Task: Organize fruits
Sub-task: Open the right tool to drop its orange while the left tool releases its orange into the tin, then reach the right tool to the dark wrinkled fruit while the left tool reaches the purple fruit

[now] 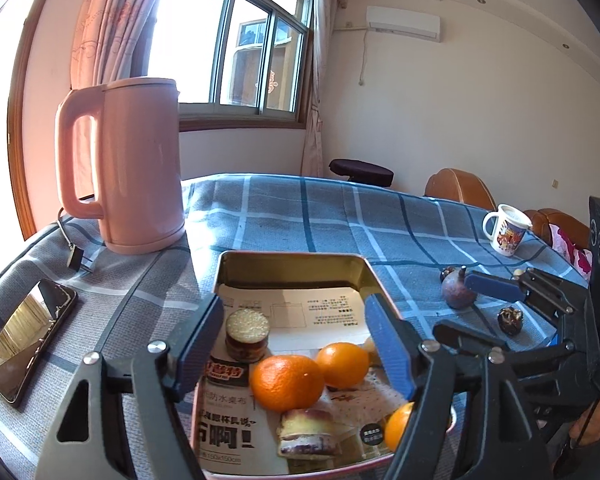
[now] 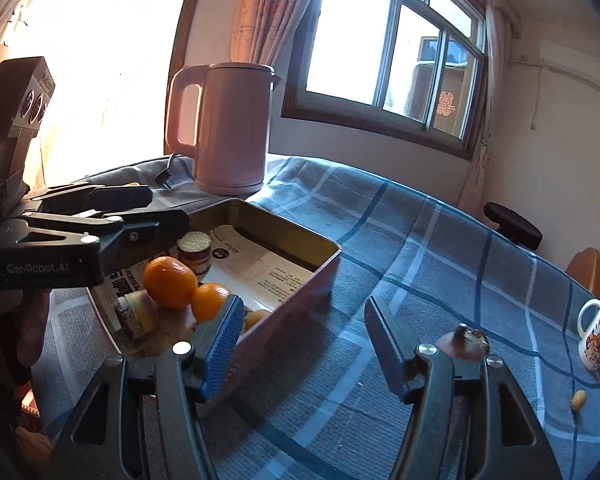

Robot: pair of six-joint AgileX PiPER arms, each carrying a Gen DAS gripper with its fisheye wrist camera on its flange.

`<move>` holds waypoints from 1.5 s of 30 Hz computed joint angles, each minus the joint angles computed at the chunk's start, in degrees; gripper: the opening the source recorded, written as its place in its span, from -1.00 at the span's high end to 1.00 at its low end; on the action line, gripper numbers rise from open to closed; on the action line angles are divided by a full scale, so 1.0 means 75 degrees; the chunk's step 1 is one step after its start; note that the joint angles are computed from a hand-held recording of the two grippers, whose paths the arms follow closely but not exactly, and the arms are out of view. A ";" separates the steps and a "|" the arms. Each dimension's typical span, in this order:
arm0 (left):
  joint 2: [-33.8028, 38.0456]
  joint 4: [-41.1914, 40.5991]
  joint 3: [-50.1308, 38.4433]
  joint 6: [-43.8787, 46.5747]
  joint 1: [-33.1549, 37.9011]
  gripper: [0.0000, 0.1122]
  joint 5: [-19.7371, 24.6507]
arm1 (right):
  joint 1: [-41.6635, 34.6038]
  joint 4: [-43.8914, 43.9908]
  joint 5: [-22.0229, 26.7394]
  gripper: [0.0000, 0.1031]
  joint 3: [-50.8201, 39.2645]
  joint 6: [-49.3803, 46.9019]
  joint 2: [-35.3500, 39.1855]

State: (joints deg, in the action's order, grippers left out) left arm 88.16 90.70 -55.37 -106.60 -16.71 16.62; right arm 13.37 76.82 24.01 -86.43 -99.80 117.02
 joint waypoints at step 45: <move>0.5728 -1.0462 -0.8830 1.1019 -0.1471 -0.42 0.2985 | -0.2119 -0.4953 0.1000 0.14 -0.3060 0.6832 0.1557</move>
State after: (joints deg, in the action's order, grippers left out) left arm 131.12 12.24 -121.60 -23.96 -27.74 39.01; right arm -2.53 39.67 31.51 -109.38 -48.56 128.70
